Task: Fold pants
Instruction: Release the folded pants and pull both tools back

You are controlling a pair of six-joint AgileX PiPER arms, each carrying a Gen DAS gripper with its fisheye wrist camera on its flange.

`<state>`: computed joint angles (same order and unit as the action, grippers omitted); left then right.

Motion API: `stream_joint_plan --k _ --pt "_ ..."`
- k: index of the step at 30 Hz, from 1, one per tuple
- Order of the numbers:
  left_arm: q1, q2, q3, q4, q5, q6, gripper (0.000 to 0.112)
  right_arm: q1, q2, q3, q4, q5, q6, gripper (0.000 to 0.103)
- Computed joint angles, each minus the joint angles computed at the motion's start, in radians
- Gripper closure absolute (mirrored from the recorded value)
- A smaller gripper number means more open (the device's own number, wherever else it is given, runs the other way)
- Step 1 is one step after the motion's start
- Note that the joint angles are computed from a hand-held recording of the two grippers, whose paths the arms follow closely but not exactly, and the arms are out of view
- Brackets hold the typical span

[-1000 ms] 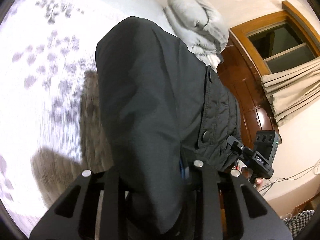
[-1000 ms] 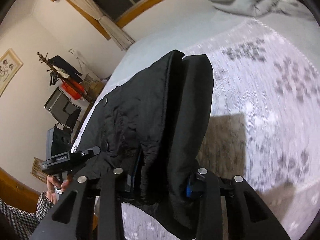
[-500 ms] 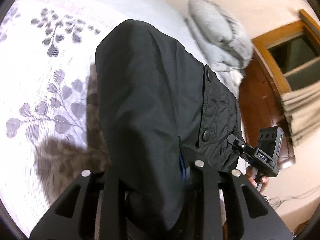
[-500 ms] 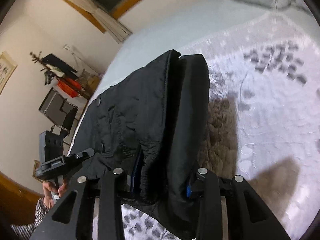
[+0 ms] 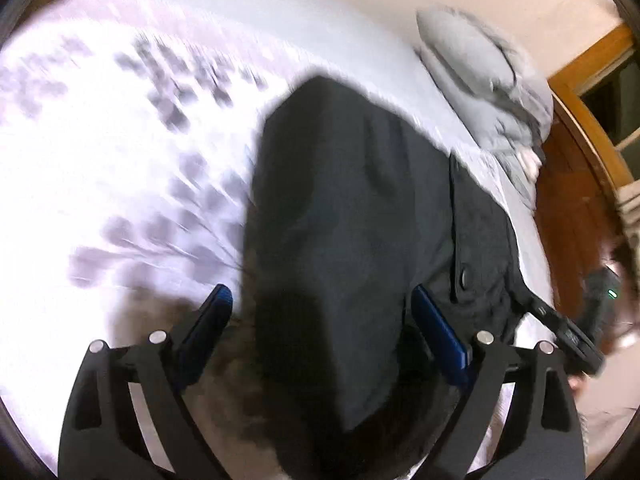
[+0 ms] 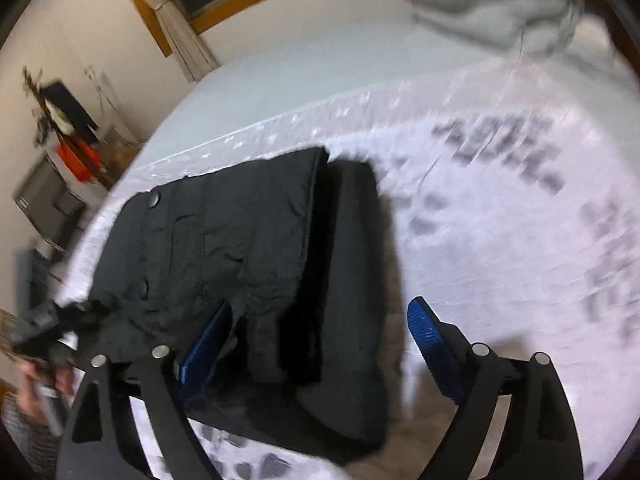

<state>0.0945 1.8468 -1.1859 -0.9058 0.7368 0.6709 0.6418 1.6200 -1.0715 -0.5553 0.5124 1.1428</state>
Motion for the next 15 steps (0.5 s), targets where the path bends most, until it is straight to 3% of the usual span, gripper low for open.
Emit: stream_joint_plan --k 2,4,9,11,15 --pt "0.017 -0.072 0.048 -0.021 -0.016 0.016 0.016 0.079 -0.035 0.003 -0.139 0.102 0.145 0.008" --pt "0.007 -0.155 0.08 0.05 -0.027 -0.055 0.015 0.176 -0.087 0.016 -0.226 0.199 0.269 0.007" --pt "-0.054 -0.344 0.156 0.257 -0.029 -0.198 0.012 0.339 -0.124 -0.05 -0.256 0.393 0.354 0.004" --pt "-0.11 -0.435 0.194 0.406 -0.045 -0.32 0.012 0.387 -0.12 -0.087 -0.249 0.464 0.373 0.004" --pt "-0.184 -0.557 0.24 0.557 -0.026 -0.48 0.012 0.475 -0.14 -0.132 -0.219 0.547 0.406 0.004"
